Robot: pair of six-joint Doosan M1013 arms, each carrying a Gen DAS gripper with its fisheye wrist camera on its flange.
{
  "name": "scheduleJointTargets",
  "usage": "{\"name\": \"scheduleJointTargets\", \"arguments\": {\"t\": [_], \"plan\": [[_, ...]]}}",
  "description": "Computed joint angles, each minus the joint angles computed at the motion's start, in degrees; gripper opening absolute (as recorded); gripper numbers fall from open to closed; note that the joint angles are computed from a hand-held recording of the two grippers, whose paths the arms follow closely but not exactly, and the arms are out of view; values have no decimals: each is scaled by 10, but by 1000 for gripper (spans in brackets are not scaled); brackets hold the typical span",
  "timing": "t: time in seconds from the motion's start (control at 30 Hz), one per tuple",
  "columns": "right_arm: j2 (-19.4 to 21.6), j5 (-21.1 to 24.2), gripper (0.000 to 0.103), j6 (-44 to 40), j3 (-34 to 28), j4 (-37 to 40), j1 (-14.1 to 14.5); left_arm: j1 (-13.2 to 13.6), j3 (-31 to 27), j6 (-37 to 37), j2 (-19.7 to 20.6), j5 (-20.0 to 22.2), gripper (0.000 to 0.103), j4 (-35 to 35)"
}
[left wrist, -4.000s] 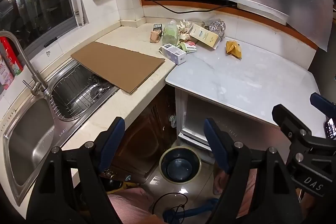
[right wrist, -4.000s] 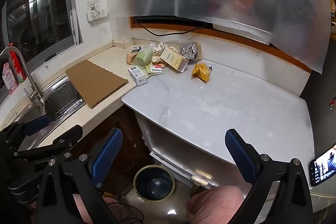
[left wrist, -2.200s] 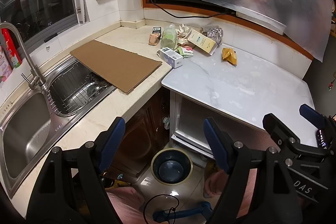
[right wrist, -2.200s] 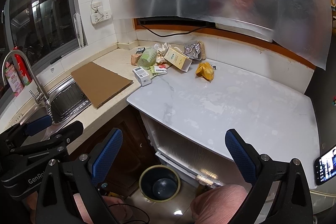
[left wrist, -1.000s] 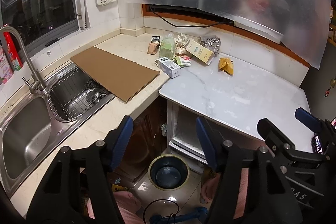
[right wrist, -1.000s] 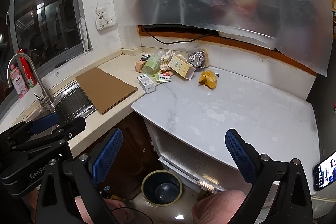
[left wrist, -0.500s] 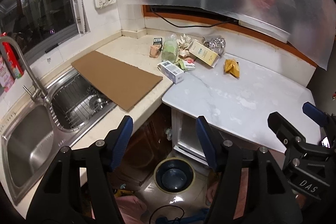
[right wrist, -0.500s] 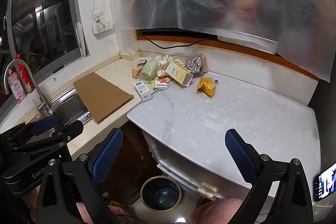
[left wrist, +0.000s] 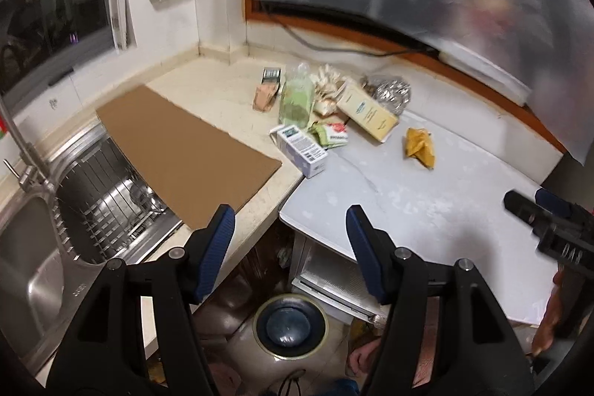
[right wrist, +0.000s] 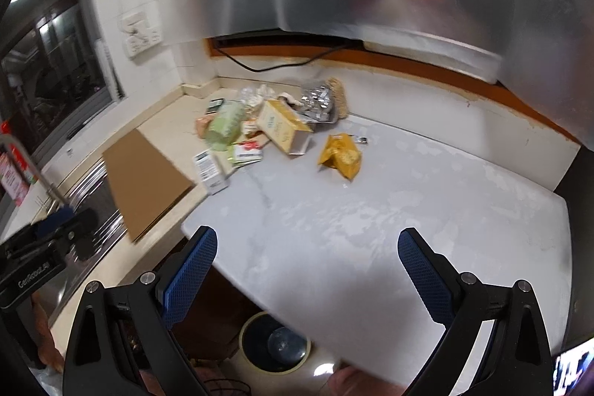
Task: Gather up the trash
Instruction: 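Grasp the yellow cracker bag with the right gripper while the left grasps the white box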
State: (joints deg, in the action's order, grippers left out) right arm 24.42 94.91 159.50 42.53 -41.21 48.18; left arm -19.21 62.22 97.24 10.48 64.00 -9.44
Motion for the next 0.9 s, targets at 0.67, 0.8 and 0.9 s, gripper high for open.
{"name": "scheduleJointTargets", "arguments": {"t": [0.67, 0.8, 0.9], "plan": [[31, -65, 81, -46, 39, 213, -204, -5, -349, -172, 296, 250, 60, -52], [44, -67, 81, -52, 32, 220, -213, -12, -361, -190, 311, 249, 60, -42], [53, -60, 74, -57, 24, 223, -215, -19, -361, -196, 315, 250, 60, -29]]}}
